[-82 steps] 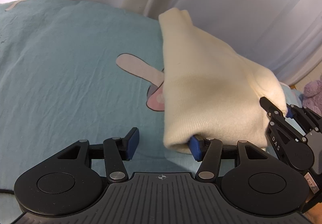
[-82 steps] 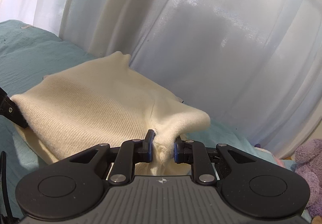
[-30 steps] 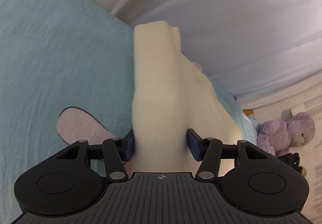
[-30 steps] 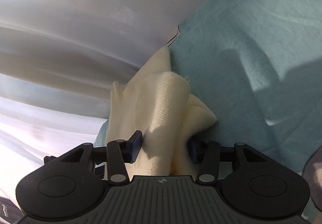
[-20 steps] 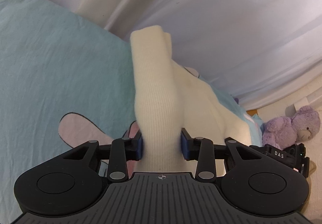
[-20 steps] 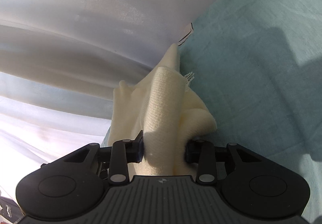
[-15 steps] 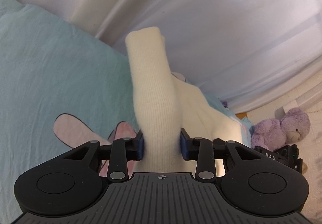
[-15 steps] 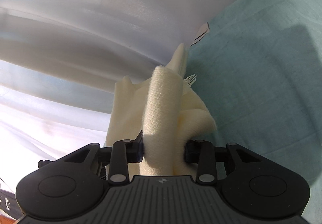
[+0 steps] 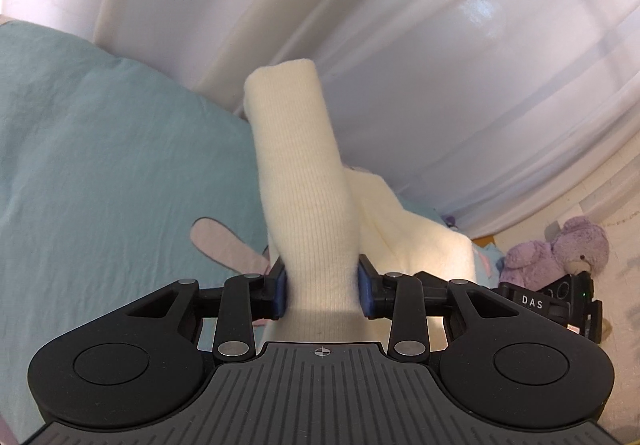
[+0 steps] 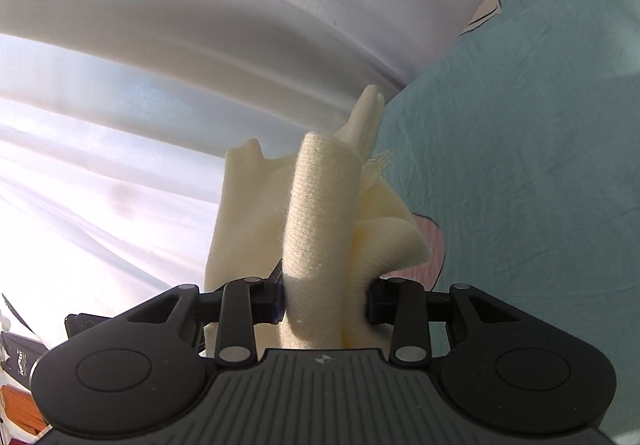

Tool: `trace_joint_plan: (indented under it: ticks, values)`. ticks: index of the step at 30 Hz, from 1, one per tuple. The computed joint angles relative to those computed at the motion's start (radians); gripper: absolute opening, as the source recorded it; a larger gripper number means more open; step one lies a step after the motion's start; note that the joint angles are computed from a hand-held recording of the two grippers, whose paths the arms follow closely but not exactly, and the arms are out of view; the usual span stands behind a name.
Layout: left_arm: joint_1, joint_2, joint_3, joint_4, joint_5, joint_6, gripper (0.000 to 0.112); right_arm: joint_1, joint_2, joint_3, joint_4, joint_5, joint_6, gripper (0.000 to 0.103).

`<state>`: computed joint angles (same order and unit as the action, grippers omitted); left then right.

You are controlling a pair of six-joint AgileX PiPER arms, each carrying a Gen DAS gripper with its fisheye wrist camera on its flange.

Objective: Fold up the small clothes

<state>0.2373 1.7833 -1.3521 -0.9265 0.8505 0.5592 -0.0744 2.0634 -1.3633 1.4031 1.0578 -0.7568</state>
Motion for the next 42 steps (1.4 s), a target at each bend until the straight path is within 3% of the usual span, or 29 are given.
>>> trace_joint_plan:
  ticks: [7, 12, 15, 18, 20, 22, 24, 26, 30, 34, 36, 37, 38, 42]
  values:
    - [0.082, -0.044, 0.093, 0.024, 0.022, 0.048, 0.038, 0.081, 0.010, 0.005, -0.052, -0.036, 0.074, 0.034]
    - [0.073, -0.030, 0.162, 0.064, -0.067, 0.076, 0.039, 0.130, -0.011, 0.034, -0.130, -0.139, 0.101, 0.038]
    - [0.059, -0.040, 0.206, 0.097, -0.155, 0.091, 0.043, 0.155, -0.062, 0.039, -0.249, -0.254, 0.170, 0.051]
    - [0.089, -0.031, 0.182, 0.121, -0.121, 0.046, 0.043, 0.195, -0.191, 0.136, -0.398, -0.471, 0.253, 0.057]
    - [0.088, -0.049, 0.189, 0.161, -0.145, 0.011, 0.043, 0.212, -0.220, 0.151, -0.394, -0.575, 0.197, 0.057]
    - [0.053, -0.078, 0.201, 0.267, -0.221, -0.066, 0.042, 0.237, -0.206, 0.108, -0.393, -0.569, 0.157, 0.056]
    - [-0.008, -0.124, 0.246, 0.427, -0.364, -0.182, 0.042, 0.296, -0.151, 0.013, -0.497, -0.564, 0.201, 0.053]
    - [-0.049, -0.128, 0.251, 0.518, -0.435, -0.244, 0.043, 0.372, -0.105, -0.064, -0.658, -0.583, 0.256, 0.052]
    - [-0.058, -0.064, 0.177, 0.474, -0.379, -0.221, 0.044, 0.437, -0.033, -0.154, -0.851, -0.651, 0.308, 0.051]
    - [-0.067, -0.027, 0.151, 0.463, -0.389, -0.221, 0.051, 0.418, 0.075, -0.305, -0.878, -0.529, 0.322, 0.051]
    - [-0.071, -0.019, 0.144, 0.473, -0.392, -0.234, 0.051, 0.391, 0.102, -0.341, -0.819, -0.469, 0.272, 0.049]
    - [-0.071, -0.009, 0.138, 0.478, -0.400, -0.239, 0.051, 0.382, 0.100, -0.334, -0.786, -0.459, 0.245, 0.045]
    - [-0.072, 0.001, 0.131, 0.492, -0.408, -0.255, 0.051, 0.377, 0.090, -0.317, -0.767, -0.460, 0.223, 0.034]
    - [-0.078, 0.042, 0.095, 0.581, -0.422, -0.364, 0.051, 0.409, 0.072, -0.278, -0.800, -0.532, 0.166, 0.011]
